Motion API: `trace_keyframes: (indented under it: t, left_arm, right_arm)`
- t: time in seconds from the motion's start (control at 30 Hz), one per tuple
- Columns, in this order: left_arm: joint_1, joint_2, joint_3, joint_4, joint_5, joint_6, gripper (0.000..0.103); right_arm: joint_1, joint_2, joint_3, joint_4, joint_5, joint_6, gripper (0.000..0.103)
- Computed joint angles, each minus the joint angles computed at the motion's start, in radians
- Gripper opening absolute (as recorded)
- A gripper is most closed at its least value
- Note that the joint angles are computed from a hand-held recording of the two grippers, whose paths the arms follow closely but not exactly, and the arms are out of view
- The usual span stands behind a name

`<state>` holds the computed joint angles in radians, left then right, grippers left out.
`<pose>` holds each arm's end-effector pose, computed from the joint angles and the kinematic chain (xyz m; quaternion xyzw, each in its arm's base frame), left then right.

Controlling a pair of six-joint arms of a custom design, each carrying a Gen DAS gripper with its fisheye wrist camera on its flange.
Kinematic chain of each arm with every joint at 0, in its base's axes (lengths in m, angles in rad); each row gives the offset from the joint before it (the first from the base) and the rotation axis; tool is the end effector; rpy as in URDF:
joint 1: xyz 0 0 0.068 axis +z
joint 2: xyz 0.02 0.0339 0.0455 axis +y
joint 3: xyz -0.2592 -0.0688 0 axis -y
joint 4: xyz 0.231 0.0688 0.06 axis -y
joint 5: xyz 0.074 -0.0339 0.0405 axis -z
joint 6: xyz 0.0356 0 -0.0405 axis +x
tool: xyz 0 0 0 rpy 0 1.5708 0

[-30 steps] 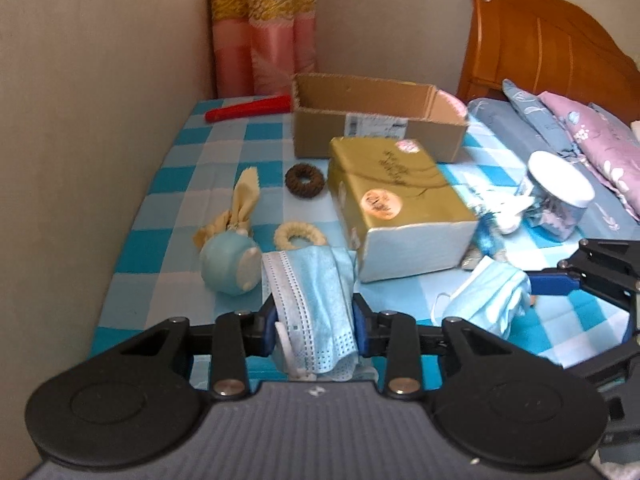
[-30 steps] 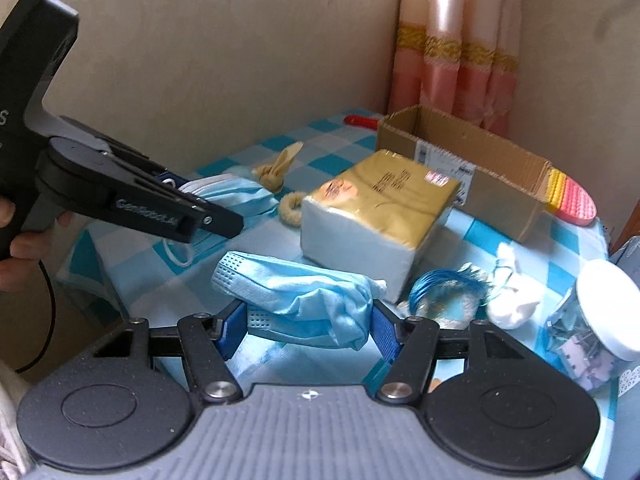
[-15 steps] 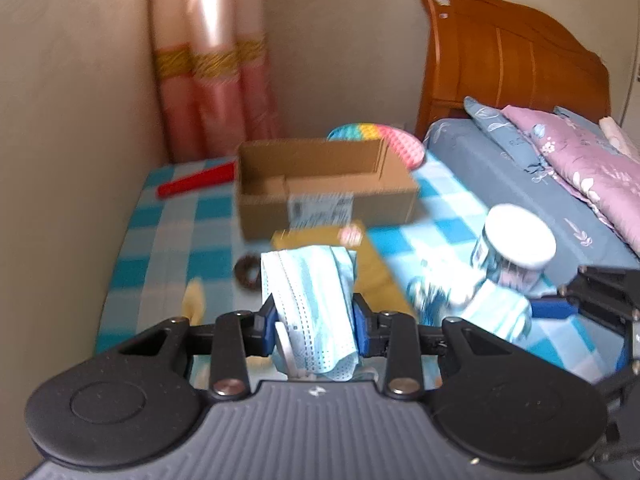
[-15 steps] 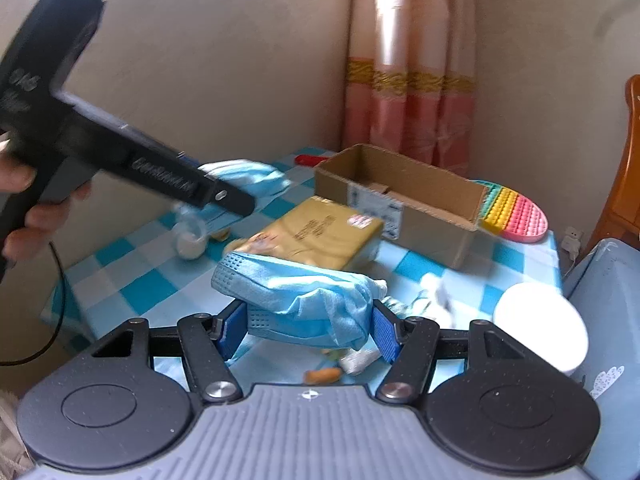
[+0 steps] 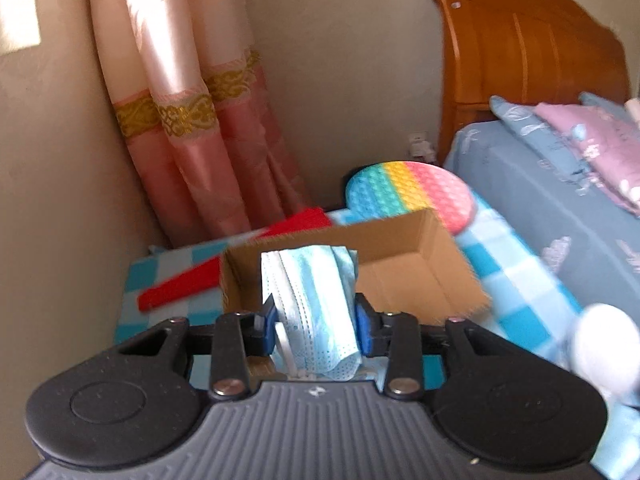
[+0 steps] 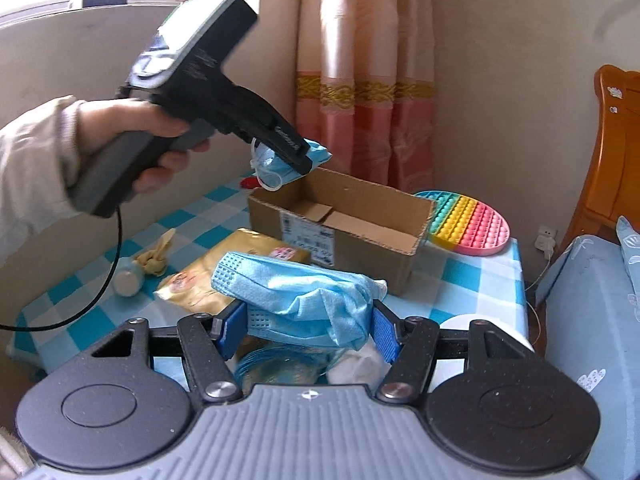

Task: Organize soft objects
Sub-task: 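Carry both masks to the cardboard box and lower them inside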

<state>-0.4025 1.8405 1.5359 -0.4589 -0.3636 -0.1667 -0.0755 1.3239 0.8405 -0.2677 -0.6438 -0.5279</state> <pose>0.3775 -0.1470 0.2771 0.0359 0.9066 0.0511 0.4174 0.2648 0.0014 0.2407 -0.3180 0.8196 0.1647 0.4471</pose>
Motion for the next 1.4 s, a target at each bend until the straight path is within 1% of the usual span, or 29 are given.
trace_keyframes:
  t: [0.07, 0.1, 0.17, 0.27, 0.4, 0.47, 0.53, 0.6, 0.67, 0.87, 0.93, 1.0, 1.07, 1.17, 1.27, 1.33, 1.37, 1.4]
  left_arm:
    - [0.005, 0.056, 0.056, -0.007, -0.024, 0.022, 0.078]
    - [0.004, 0.071, 0.065, 0.0, -0.043, 0.031, 0.082]
    - [-0.001, 0.073, 0.045, 0.047, -0.083, 0.062, 0.083]
    - [-0.003, 0.047, 0.017, 0.036, -0.084, 0.054, 0.083]
    - [-0.005, -0.064, -0.104, 0.044, -0.033, 0.002, 0.086]
    - [-0.018, -0.137, -0.189, 0.062, -0.038, -0.018, 0.091]
    - [-0.04, -0.209, -0.269, 0.073, -0.058, -0.052, 0.092]
    - [-0.064, -0.289, -0.349, 0.075, -0.058, -0.103, 0.093]
    - [-0.086, -0.357, -0.424, 0.088, -0.054, -0.137, 0.097]
    - [-0.184, -0.474, -0.574, 0.049, -0.155, -0.237, 0.097]
    - [-0.211, -0.505, -0.615, 0.032, -0.172, -0.253, 0.097]
    - [-0.238, -0.544, -0.657, 0.01, -0.195, -0.291, 0.097]
    - [-0.26, -0.576, -0.689, -0.009, -0.198, -0.328, 0.097]
    - [-0.281, -0.625, -0.739, -0.019, -0.195, -0.368, 0.097]
    - [-0.319, -0.654, -0.759, -0.073, -0.233, -0.434, 0.097]
    - [-0.326, -0.673, -0.771, -0.088, -0.242, -0.446, 0.097]
    - [-0.33, -0.685, -0.778, -0.095, -0.25, -0.455, 0.097]
    - [-0.334, -0.695, -0.783, -0.099, -0.256, -0.461, 0.097]
  right_arm:
    - [-0.003, 0.016, 0.016, 0.002, 0.002, 0.002, 0.068]
    - [-0.003, 0.023, 0.021, 0.007, 0.005, 0.007, 0.068]
    - [-0.001, 0.032, 0.029, 0.008, 0.009, 0.012, 0.068]
    - [0.003, 0.037, 0.034, 0.013, 0.016, 0.019, 0.068]
    - [0.009, 0.043, 0.045, 0.007, 0.018, 0.026, 0.068]
    - [0.016, 0.048, 0.053, 0.008, 0.026, 0.034, 0.068]
    - [0.019, 0.061, 0.071, -0.006, 0.025, 0.038, 0.068]
    - [0.026, 0.075, 0.09, -0.014, 0.032, 0.051, 0.068]
    - [0.036, 0.087, 0.109, -0.014, 0.04, 0.066, 0.068]
    - [0.088, 0.155, 0.197, -0.014, 0.092, 0.116, 0.068]
    - [0.113, 0.192, 0.243, -0.018, 0.116, 0.131, 0.068]
    - [0.141, 0.236, 0.297, -0.023, 0.148, 0.144, 0.069]
    - [0.167, 0.283, 0.353, -0.022, 0.182, 0.152, 0.069]
    - [0.204, 0.376, 0.467, -0.038, 0.223, 0.166, 0.069]
    - [0.239, 0.471, 0.585, -0.05, 0.282, 0.171, 0.069]
    - [0.257, 0.543, 0.682, -0.071, 0.312, 0.195, 0.069]
    - [0.263, 0.573, 0.724, -0.084, 0.318, 0.202, 0.072]
    - [0.266, 0.601, 0.764, -0.1, 0.322, 0.207, 0.081]
